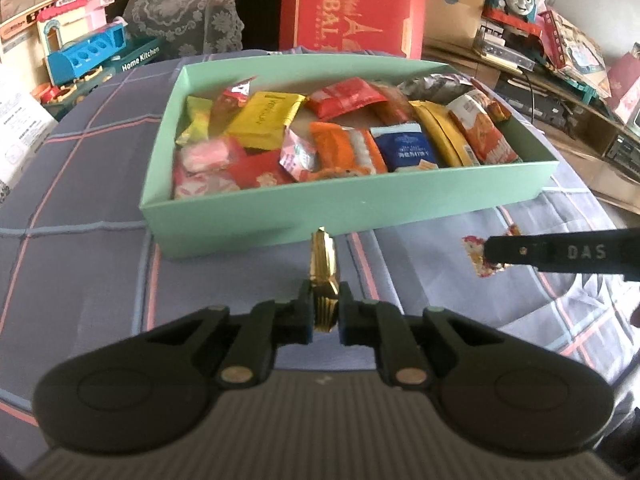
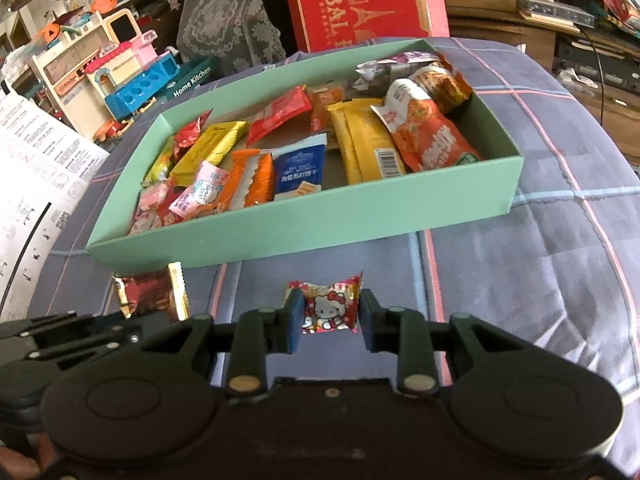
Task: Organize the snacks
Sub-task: 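Carry both snacks over the tray with both tools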
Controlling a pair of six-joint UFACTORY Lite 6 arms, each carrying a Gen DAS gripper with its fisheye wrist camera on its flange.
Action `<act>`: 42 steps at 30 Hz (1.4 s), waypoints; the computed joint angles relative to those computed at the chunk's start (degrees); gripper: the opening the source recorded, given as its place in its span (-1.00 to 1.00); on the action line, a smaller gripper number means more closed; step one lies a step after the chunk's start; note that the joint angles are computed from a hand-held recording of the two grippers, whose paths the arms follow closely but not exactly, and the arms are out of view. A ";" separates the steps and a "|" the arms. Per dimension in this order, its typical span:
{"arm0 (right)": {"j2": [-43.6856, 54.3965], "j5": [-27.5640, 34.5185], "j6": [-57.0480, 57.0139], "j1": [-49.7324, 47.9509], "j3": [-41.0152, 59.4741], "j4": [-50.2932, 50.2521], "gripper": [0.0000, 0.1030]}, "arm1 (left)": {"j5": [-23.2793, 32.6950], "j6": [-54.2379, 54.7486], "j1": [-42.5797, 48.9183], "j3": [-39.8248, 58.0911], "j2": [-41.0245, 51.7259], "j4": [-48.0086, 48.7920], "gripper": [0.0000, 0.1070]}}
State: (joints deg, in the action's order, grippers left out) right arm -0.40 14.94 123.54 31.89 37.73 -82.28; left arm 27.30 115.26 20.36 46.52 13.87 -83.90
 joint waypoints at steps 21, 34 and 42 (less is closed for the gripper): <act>-13.24 4.96 -12.12 4.35 -2.48 13.55 -0.48 | 13.25 -14.71 6.45 1.34 -10.33 14.72 -0.85; -0.47 -0.24 -31.62 -5.83 16.04 24.29 -0.48 | 12.85 -31.06 -1.45 28.70 7.30 19.69 -0.85; 14.72 -4.51 -52.55 -11.27 31.54 43.41 -0.48 | 10.81 -45.71 -7.31 52.52 25.80 29.30 -0.85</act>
State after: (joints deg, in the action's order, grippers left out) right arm 14.32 10.43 70.98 20.62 69.27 -38.86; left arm 38.10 69.54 13.05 99.04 39.67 -54.60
